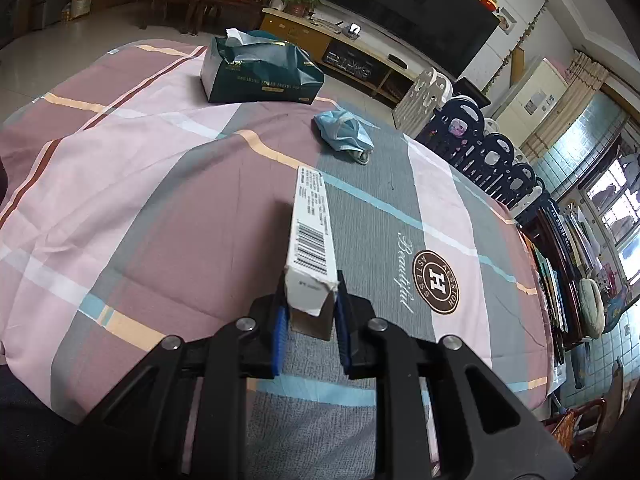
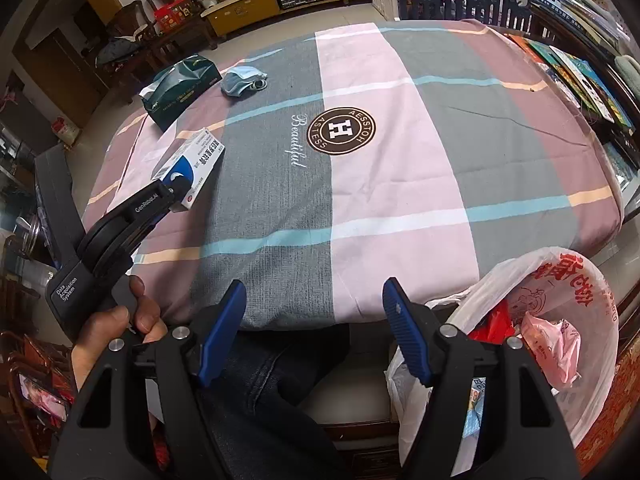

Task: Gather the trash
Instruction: 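Grasp the blue face mask with the right tool while the left tool holds the box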

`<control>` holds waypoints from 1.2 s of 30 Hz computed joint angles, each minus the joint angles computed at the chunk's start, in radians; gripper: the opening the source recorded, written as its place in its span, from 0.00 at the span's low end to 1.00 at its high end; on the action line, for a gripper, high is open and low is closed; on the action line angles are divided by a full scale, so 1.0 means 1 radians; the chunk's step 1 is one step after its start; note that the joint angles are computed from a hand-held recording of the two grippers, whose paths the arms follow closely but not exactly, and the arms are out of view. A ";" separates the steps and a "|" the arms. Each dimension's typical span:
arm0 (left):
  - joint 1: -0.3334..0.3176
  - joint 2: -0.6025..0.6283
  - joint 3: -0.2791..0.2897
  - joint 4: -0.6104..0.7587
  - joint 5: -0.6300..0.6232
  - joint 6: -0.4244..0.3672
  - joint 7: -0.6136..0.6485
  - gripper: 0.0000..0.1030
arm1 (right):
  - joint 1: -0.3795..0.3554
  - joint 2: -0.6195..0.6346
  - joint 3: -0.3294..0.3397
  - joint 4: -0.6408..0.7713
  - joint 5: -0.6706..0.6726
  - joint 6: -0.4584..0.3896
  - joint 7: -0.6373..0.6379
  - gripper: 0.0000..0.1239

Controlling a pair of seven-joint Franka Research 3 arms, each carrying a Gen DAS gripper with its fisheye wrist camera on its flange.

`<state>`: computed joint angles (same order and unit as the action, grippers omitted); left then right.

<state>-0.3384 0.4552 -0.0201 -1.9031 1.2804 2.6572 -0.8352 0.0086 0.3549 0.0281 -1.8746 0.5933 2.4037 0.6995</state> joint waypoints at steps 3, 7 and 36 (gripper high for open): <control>0.000 -0.001 0.001 0.000 0.002 0.000 -0.001 0.21 | -0.001 0.008 -0.002 0.007 -0.003 -0.009 0.009 0.56; 0.001 0.000 0.001 0.000 0.002 0.001 -0.001 0.21 | -0.002 0.011 -0.001 0.007 -0.006 -0.010 0.009 0.56; 0.082 -0.206 -0.080 -0.216 0.007 -0.113 -0.138 0.20 | 0.012 0.126 0.047 0.176 0.053 0.042 0.028 0.56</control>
